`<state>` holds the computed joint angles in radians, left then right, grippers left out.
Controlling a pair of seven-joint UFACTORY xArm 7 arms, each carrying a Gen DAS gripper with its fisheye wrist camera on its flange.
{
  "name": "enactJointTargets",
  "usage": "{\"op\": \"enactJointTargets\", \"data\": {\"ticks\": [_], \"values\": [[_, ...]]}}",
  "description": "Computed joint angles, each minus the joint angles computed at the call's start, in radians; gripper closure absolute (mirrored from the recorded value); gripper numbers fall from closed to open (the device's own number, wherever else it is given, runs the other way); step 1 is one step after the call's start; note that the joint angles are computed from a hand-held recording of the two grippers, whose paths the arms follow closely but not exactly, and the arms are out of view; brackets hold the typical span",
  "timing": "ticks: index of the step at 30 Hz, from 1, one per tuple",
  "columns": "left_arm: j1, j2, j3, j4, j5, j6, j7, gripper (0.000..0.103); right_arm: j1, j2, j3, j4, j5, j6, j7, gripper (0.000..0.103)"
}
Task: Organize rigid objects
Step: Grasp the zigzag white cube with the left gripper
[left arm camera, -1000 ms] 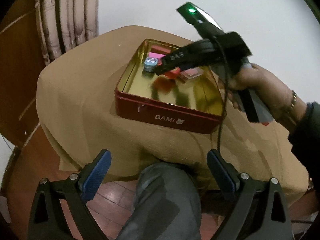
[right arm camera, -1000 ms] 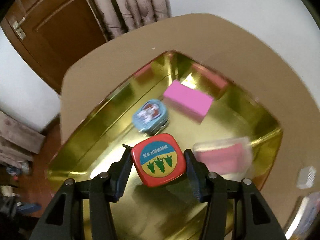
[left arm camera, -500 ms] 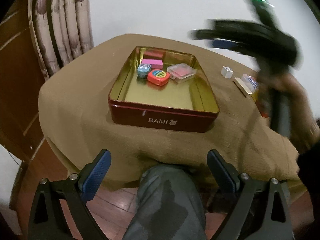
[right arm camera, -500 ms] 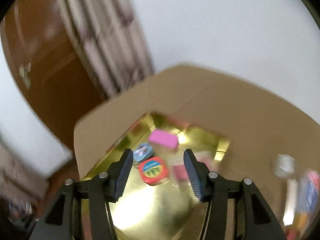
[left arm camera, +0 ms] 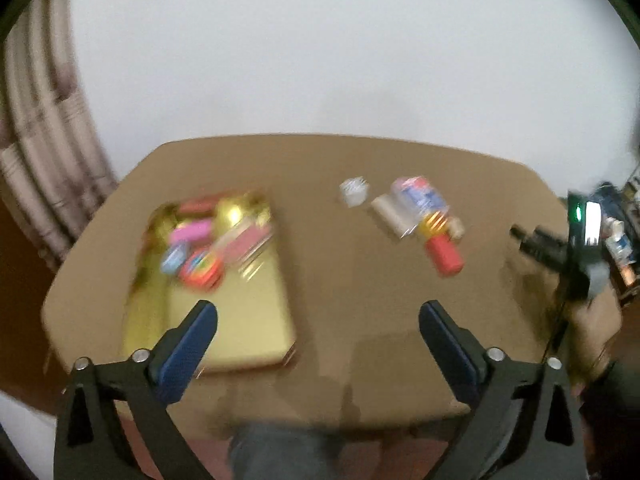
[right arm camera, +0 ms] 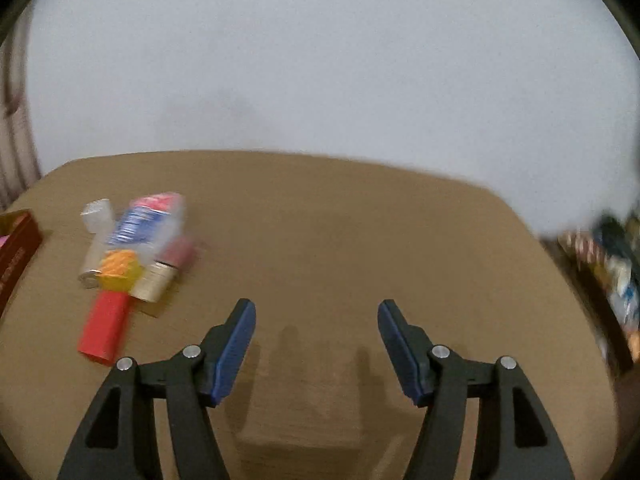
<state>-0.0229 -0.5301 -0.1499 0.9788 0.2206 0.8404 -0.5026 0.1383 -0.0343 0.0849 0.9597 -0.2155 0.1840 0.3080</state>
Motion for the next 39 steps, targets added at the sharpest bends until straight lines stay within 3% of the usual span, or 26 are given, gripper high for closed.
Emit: {"op": "enactJointTargets", "data": {"ticks": [3, 7, 11, 16, 21, 26, 27, 29, 31, 37, 39], "values": [[0.004, 0.194, 0.009, 0.166, 0.007, -0.021, -0.002, 0.002, 0.009, 0.003, -0.017, -0.016, 0.166, -0.047, -0.082, 0.038], [0.008, 0.523, 0.005, 0.459, 0.140, 0.026, -0.052, 0.002, 0.030, 0.007, -0.021, -0.022, 0.418, -0.066, -0.290, 0.037], [-0.030, 0.761, 0.059, 0.687, 0.108, 0.130, -0.017, 0.002, 0.045, 0.021, -0.029, 0.008, 0.727, -0.005, -0.535, 0.037], [-0.046, 0.945, 0.112, 0.889, -0.014, 0.233, 0.044, 0.008, 0.049, 0.002, -0.024, 0.009, 0.963, -0.010, -0.734, 0.037], [-0.065, 1.024, 0.153, 0.989, -0.057, 0.278, 0.077, 0.011, 0.056, -0.016, -0.033, 0.006, 1.085, -0.001, -0.833, 0.037], [-0.080, 1.076, 0.177, 1.047, -0.057, 0.318, 0.078, 0.011, 0.062, -0.021, -0.039, 0.005, 1.121, 0.001, -0.865, 0.037], [-0.081, 1.089, 0.181, 1.060, -0.058, 0.332, 0.071, 0.014, 0.062, -0.022, -0.040, 0.005, 1.122, 0.004, -0.866, 0.037], [-0.062, 1.140, 0.174, 1.128, -0.090, 0.355, 0.085, 0.036, 0.063, -0.022, -0.040, 0.005, 1.125, 0.003, -0.867, 0.037], [-0.029, 1.193, 0.153, 1.195, -0.157, 0.416, 0.111, 0.072, 0.063, -0.025, -0.042, 0.004, 1.137, 0.004, -0.876, 0.037], [-0.050, 1.151, 0.176, 1.146, -0.132, 0.361, 0.115, 0.077, 0.064, -0.043, -0.054, -0.007, 1.164, 0.012, -0.895, 0.037], [-0.055, 1.040, 0.176, 1.000, -0.118, 0.280, 0.119, 0.077, 0.065, -0.046, -0.057, -0.008, 1.172, 0.013, -0.901, 0.037]]}}
